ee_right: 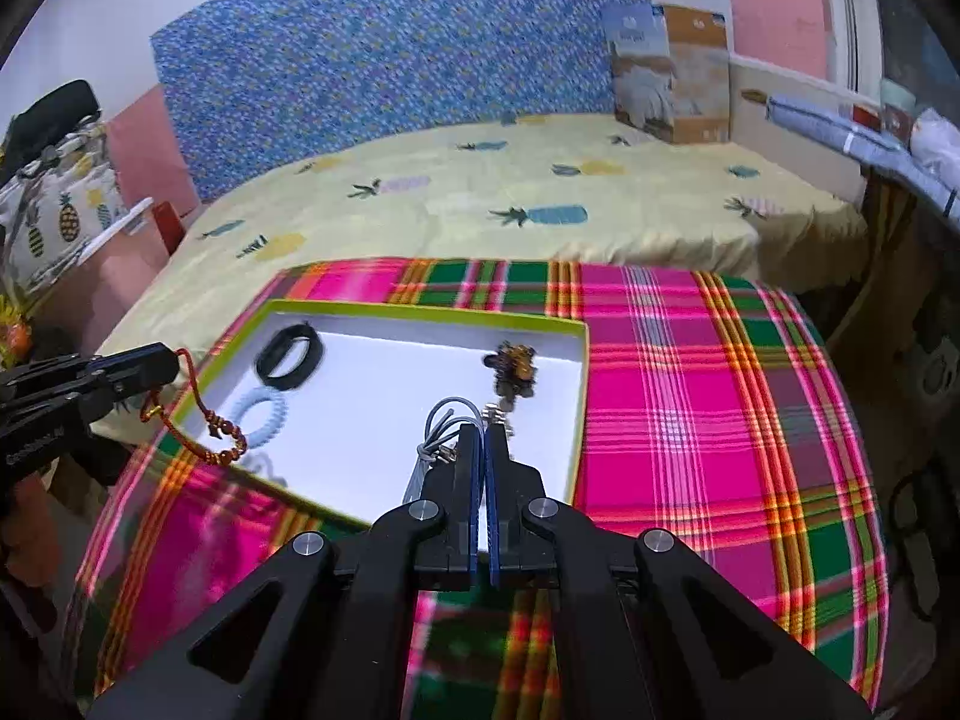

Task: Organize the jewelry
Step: 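Carry both items into the yellow box, opening the right tool over it, then withdraw both open tools from the box toward the remaining jewelry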

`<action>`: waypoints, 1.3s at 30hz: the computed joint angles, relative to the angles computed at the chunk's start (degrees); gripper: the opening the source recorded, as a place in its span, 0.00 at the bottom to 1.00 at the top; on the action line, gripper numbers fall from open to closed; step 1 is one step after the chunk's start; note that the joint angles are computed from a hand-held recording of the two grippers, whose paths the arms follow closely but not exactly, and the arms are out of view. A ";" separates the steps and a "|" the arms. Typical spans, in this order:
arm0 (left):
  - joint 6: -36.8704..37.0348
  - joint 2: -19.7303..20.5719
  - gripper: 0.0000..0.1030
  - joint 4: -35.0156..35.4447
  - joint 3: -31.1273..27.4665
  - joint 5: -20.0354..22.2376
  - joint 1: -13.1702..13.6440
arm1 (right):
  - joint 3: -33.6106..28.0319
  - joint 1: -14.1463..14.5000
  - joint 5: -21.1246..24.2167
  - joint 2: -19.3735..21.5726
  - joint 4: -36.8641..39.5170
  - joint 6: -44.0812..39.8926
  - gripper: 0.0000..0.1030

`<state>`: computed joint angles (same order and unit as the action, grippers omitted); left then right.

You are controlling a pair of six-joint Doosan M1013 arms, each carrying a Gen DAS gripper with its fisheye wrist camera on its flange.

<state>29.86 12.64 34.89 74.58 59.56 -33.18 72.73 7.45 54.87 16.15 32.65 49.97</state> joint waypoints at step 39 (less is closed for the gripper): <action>-0.92 -0.53 0.24 -3.45 3.23 1.04 0.87 | 1.74 -0.50 2.45 -1.06 -2.54 0.23 0.29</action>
<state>28.94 12.11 31.44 77.81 60.60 -32.31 74.48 6.95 57.33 15.09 30.12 50.20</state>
